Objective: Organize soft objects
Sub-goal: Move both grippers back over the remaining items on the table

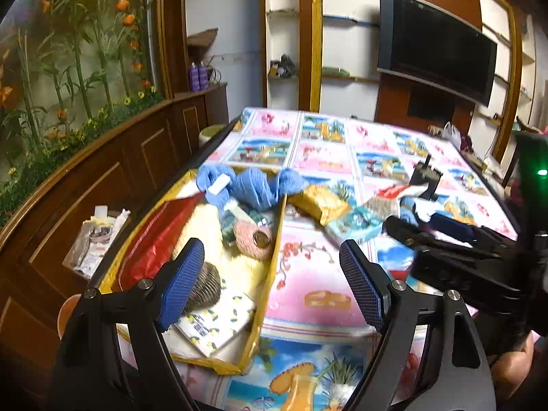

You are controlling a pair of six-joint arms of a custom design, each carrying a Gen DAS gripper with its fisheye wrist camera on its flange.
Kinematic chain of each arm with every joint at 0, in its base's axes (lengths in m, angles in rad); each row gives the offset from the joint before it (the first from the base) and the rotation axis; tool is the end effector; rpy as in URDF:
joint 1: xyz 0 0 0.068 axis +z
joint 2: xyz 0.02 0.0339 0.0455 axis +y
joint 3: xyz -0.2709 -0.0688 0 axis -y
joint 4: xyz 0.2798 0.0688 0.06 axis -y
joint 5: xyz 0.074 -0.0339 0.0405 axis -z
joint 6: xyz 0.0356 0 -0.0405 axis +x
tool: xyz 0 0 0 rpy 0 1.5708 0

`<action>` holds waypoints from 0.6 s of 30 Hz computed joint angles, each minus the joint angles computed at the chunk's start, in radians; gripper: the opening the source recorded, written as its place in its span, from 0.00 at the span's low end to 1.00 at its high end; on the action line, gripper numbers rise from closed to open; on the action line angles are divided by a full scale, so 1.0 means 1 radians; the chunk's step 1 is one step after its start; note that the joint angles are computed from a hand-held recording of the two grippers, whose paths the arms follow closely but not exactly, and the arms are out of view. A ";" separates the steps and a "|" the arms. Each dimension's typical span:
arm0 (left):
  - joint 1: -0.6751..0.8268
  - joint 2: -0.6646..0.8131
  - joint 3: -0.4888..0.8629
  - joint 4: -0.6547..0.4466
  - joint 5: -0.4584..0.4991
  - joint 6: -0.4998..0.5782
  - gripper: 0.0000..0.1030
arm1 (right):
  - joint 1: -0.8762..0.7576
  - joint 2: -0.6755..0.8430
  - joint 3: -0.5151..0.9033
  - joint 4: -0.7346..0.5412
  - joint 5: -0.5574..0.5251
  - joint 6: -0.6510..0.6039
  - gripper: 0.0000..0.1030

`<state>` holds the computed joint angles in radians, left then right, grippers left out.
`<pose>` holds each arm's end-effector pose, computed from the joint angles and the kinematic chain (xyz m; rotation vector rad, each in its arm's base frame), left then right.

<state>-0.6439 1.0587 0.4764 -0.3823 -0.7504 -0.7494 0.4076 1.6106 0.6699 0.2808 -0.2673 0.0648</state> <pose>0.1833 -0.1072 0.1637 -0.3880 2.1908 0.2240 0.2990 0.1393 0.1271 -0.5312 2.1976 0.5535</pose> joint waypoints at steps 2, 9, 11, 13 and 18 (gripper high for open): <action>-0.006 0.052 0.011 0.002 -0.017 -0.019 0.80 | -0.017 0.010 -0.014 0.028 -0.012 0.012 0.74; -0.014 0.169 0.043 0.021 -0.030 -0.015 0.80 | -0.020 0.052 -0.034 0.127 0.062 0.010 0.74; -0.005 0.193 0.048 0.034 -0.022 -0.007 0.80 | -0.022 0.062 -0.040 0.148 0.076 0.006 0.74; 0.009 0.207 0.052 0.039 -0.005 0.000 0.80 | -0.018 0.072 -0.038 0.151 0.090 0.003 0.74; 0.039 0.241 0.058 0.058 0.029 0.010 0.80 | -0.014 0.085 -0.034 0.149 0.097 -0.008 0.74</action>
